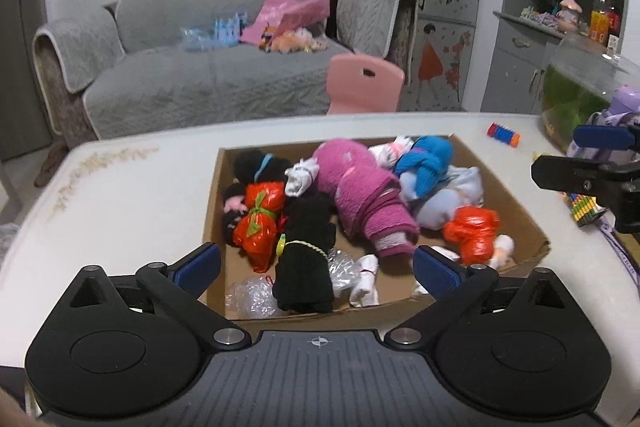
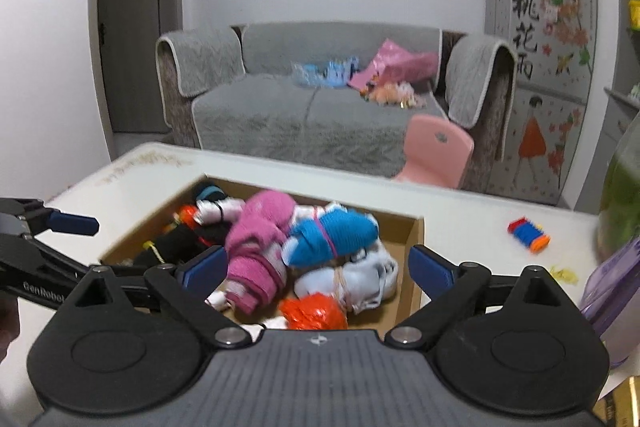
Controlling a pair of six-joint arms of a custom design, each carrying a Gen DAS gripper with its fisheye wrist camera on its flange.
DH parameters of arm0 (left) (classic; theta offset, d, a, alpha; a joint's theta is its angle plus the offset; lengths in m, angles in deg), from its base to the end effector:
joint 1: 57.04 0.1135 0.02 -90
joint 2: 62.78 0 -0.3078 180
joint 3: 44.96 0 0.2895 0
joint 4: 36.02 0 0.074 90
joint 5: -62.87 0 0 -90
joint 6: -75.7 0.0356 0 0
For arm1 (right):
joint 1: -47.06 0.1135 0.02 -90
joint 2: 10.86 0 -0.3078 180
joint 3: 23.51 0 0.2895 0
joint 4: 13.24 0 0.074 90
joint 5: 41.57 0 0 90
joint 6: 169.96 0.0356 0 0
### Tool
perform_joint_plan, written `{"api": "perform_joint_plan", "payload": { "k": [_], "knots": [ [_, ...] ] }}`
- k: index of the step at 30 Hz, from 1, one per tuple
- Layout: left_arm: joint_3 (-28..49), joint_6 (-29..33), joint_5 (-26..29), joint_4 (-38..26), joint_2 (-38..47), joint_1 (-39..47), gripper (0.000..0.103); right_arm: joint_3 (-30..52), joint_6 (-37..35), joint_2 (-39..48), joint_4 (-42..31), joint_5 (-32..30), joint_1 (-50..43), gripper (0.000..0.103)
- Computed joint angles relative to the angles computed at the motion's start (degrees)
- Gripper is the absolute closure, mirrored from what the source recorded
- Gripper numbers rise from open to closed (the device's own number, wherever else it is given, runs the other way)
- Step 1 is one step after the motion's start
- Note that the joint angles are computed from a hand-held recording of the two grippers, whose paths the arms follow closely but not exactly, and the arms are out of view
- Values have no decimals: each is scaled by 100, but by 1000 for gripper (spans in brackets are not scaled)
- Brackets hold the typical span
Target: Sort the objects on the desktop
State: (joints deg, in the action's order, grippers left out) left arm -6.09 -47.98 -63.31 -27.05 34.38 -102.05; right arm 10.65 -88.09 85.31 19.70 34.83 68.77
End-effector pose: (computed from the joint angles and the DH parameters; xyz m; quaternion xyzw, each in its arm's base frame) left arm 0.2110 -0.1814 0.0947 -0.0194 0.8976 0.0157 0.4401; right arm 0.2606 0.1128 0.1111 -0.2784 0.8116 0.1609 0.4878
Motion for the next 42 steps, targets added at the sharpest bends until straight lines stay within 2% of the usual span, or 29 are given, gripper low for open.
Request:
{"api": "perform_joint_plan", "payload": {
  "k": [5, 9, 13, 17, 24, 27, 29, 31, 34, 36, 39, 42],
  "knots": [
    [10, -502, -776, -905, -643, -733, 0, -466, -26, -618, 104, -51, -5, 1],
    [-9, -724, -940, -1195, -1053, -1028, 0, -732, -32, -936, 116, -125, -97, 1],
    [322, -886, -1341, -1917, -1095, -1249, 0, -929, -39, -1053, 234, -67, -103, 1],
    [469, -958, -1627, -2261, -1213, -1490, 0, -1053, -79, -1212, 210, -64, -143, 1],
    [451, -1065, -1699, -2357, -1452, -1665, 0, -1145, -92, -1296, 234, 1, -98, 1],
    [298, -798, -1704, -2046, -1509, -1730, 0, -1294, -45, -1294, 401, 43, -51, 1],
    [404, -887, -1743, -2290, -1392, -1764, 0, -1328, -27, -1285, 432, 25, -39, 1],
    [728, -1169, -1827, -2907, -1075, -1773, 0, -1366, 2, -1266, 490, 60, 17, 1],
    [952, -1493, -2330, -3295, -679, -1949, 0, -1436, 2, -1214, 602, 58, 33, 1],
    [944, -1640, -2474, -3303, -680, -2016, 0, -1462, 2, -1203, 619, 70, 50, 1],
    [798, -1771, -2283, -3101, -954, -1938, 0, -1490, 27, -1186, 660, 97, 66, 1],
    [735, -1736, -2385, -3002, -1072, -1919, 0, -1521, 53, -1142, 726, 83, 31, 1]
  ]
}}
